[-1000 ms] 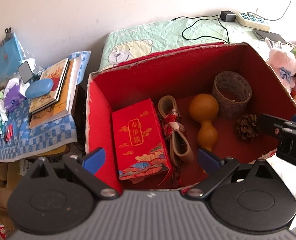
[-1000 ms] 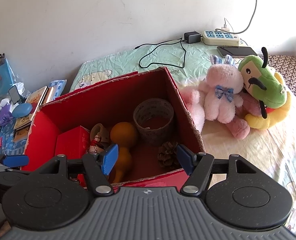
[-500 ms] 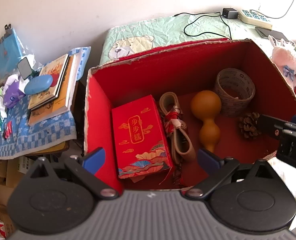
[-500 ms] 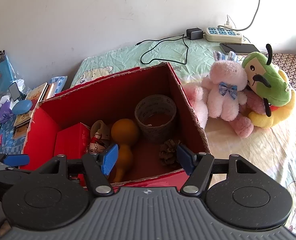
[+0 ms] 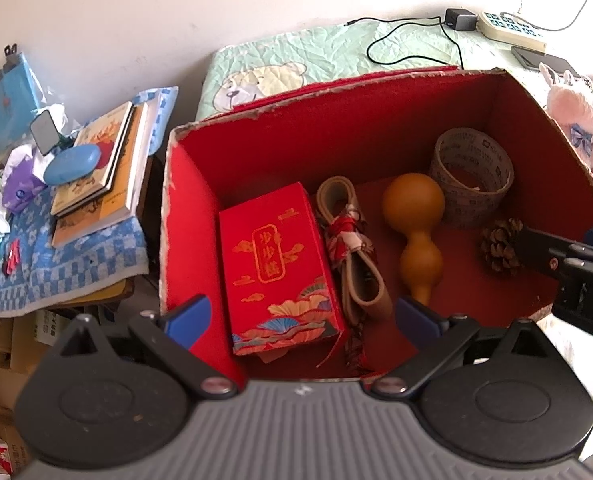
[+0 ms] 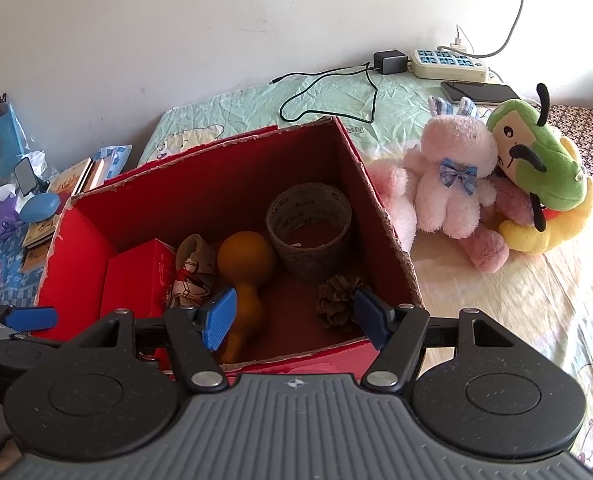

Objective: Organize objects

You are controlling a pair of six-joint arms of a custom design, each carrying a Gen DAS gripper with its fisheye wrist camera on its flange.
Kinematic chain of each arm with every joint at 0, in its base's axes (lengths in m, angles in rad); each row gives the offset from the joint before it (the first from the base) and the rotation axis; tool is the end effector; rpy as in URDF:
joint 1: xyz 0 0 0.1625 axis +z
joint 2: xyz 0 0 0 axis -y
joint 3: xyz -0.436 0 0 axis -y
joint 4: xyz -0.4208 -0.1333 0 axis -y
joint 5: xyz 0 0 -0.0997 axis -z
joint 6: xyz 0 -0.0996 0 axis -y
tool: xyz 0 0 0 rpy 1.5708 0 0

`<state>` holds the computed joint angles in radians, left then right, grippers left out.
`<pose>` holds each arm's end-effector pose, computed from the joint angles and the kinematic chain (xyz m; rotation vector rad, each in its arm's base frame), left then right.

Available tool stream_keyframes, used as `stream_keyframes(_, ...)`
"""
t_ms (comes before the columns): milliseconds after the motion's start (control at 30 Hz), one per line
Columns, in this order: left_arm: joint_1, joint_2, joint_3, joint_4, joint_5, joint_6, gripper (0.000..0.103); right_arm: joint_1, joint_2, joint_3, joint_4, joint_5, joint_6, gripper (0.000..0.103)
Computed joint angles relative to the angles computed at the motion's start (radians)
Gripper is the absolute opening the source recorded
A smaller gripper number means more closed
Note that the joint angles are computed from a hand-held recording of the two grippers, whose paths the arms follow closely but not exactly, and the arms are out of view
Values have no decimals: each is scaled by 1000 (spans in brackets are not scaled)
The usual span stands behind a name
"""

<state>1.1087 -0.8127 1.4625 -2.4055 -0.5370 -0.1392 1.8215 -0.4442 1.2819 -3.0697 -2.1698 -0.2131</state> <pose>-0.1350 -0.7619 0.1928 0.2331 2.1343 -0.5508 0.2743 -0.7602 0.0335 0.3081 -2.4257 0.8485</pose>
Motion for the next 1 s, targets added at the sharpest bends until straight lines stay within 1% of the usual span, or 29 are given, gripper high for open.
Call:
stream_keyframes(800,4,9,-11,19,3,-20,99,-3,3,-7,9,6,-20,68)
stream_keyframes(1000,1,9,-3,-11,14,-8,99,-3,2,-5,8,10,-15,68)
